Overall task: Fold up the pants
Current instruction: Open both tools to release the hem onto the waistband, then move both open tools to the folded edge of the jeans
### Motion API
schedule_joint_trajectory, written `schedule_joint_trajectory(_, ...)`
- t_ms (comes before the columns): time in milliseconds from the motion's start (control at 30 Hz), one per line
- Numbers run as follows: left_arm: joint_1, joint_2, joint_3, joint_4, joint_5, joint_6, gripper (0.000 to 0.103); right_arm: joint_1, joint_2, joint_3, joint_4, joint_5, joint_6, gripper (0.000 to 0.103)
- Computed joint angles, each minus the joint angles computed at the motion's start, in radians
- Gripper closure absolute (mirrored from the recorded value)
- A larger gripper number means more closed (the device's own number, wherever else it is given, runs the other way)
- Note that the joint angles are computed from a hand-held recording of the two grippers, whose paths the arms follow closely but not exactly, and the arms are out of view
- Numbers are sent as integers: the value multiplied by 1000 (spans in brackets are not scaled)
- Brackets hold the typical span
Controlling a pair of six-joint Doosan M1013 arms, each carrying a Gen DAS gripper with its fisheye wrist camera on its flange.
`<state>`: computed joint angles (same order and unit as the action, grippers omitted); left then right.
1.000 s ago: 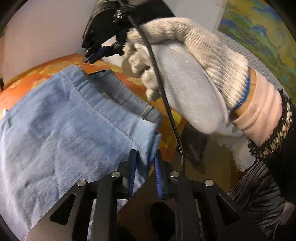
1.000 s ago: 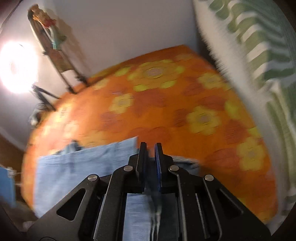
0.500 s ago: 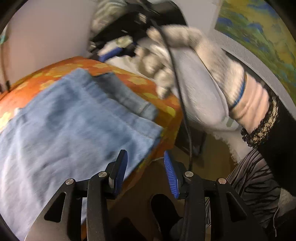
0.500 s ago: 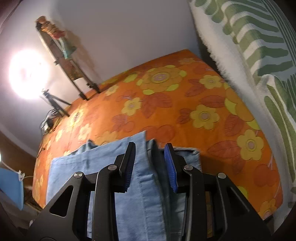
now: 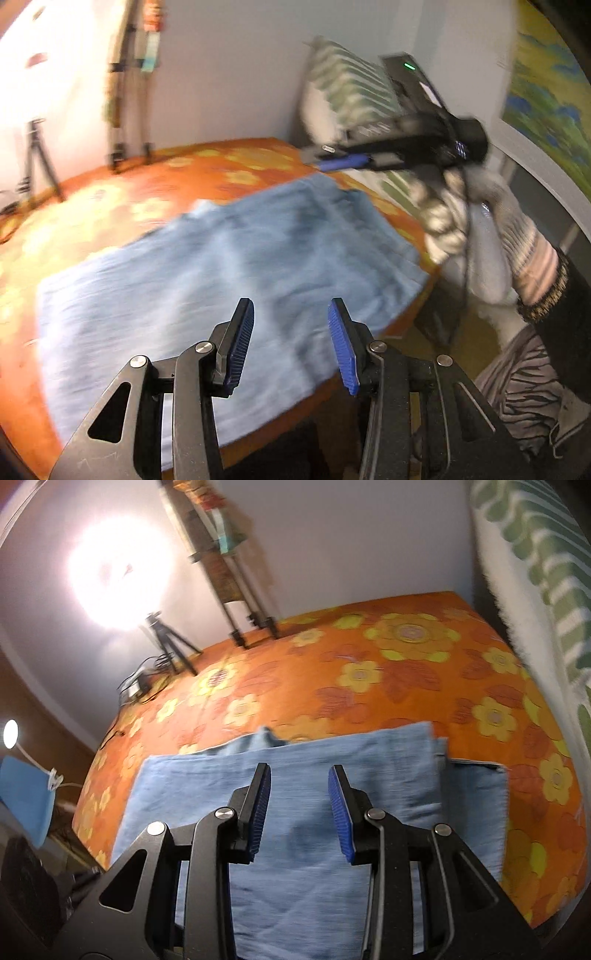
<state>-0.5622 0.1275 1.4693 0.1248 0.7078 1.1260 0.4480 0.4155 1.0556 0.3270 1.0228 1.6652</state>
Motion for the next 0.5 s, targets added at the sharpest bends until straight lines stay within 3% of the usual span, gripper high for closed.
schedule_joint_trajectory(267, 69, -82, 98, 183, 53, -291, 59, 82, 49, -70, 43, 47, -71, 69)
schedule_joint_trajectory(500, 101, -119, 158, 261, 127, -403, 59, 169, 126, -164, 67, 124, -136, 69)
